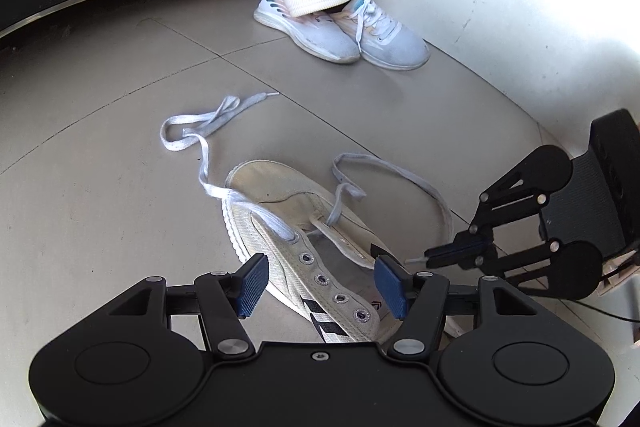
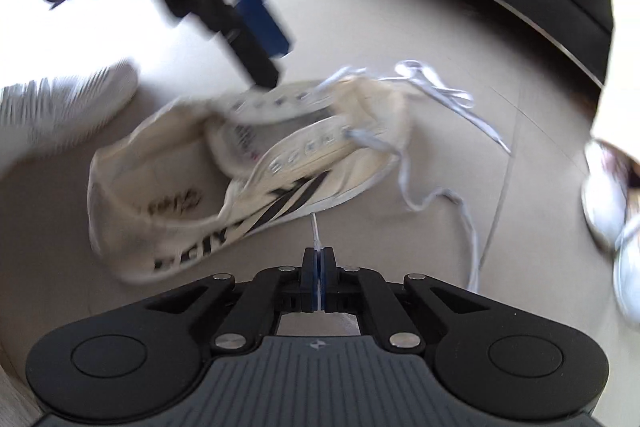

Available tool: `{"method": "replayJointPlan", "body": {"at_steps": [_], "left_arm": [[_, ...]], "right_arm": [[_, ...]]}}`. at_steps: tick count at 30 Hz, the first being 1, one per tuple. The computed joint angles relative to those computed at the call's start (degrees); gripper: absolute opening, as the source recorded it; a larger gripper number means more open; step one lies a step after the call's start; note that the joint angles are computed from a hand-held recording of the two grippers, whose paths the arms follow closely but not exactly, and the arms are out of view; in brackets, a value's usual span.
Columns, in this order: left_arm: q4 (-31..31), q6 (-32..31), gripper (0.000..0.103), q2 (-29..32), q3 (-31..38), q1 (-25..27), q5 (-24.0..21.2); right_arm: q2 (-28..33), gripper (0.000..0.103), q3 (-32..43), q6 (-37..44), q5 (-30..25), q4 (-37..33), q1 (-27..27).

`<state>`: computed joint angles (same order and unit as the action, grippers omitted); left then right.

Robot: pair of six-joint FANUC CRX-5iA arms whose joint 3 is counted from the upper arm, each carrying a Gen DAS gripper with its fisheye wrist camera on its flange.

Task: Lace up shoes with both hands
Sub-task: 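Release the lace with the right gripper and move both grippers back over the sneaker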

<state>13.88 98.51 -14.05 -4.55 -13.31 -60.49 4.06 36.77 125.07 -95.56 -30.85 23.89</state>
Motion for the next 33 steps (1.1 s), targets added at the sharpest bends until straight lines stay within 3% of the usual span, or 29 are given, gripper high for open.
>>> {"method": "replayJointPlan", "body": {"at_steps": [2,9,13,16,20,24,29,33], "left_arm": [[-0.1,-0.2,0.056,0.1,0.1,0.0,0.6],[-3.3,-3.6,0.057,1.6,2.1,0.1,4.2],[-4.7,-10.8,0.059,4.2,3.8,1.9,7.2],[-4.5,-17.8,0.058,8.4,6.1,3.3,9.1],[-3.0,-24.1,0.048,17.0,12.2,4.2,8.1],[0.0,-27.0,0.048,23.8,17.0,4.9,6.5],[1.3,-30.0,0.045,27.3,18.9,4.7,7.1],[1.1,-31.7,0.038,29.9,22.1,4.7,2.1]], "right_arm": [[0.0,0.001,0.8,-4.5,1.3,0.1,-0.9],[-2.1,0.004,-2.5,-28.2,17.5,3.4,-3.4],[-3.0,0.006,-5.0,-38.5,25.1,5.5,-4.9],[-2.5,0.006,-4.2,-39.2,25.3,6.7,-5.4],[-1.3,0.006,-2.9,-39.9,23.5,5.4,-6.8],[-0.8,0.006,-3.0,-42.3,23.1,5.6,-7.5],[0.0,0.008,-2.6,-42.9,22.5,5.4,-8.4],[0.6,0.008,-1.8,-42.8,21.7,4.1,-9.2]]}}
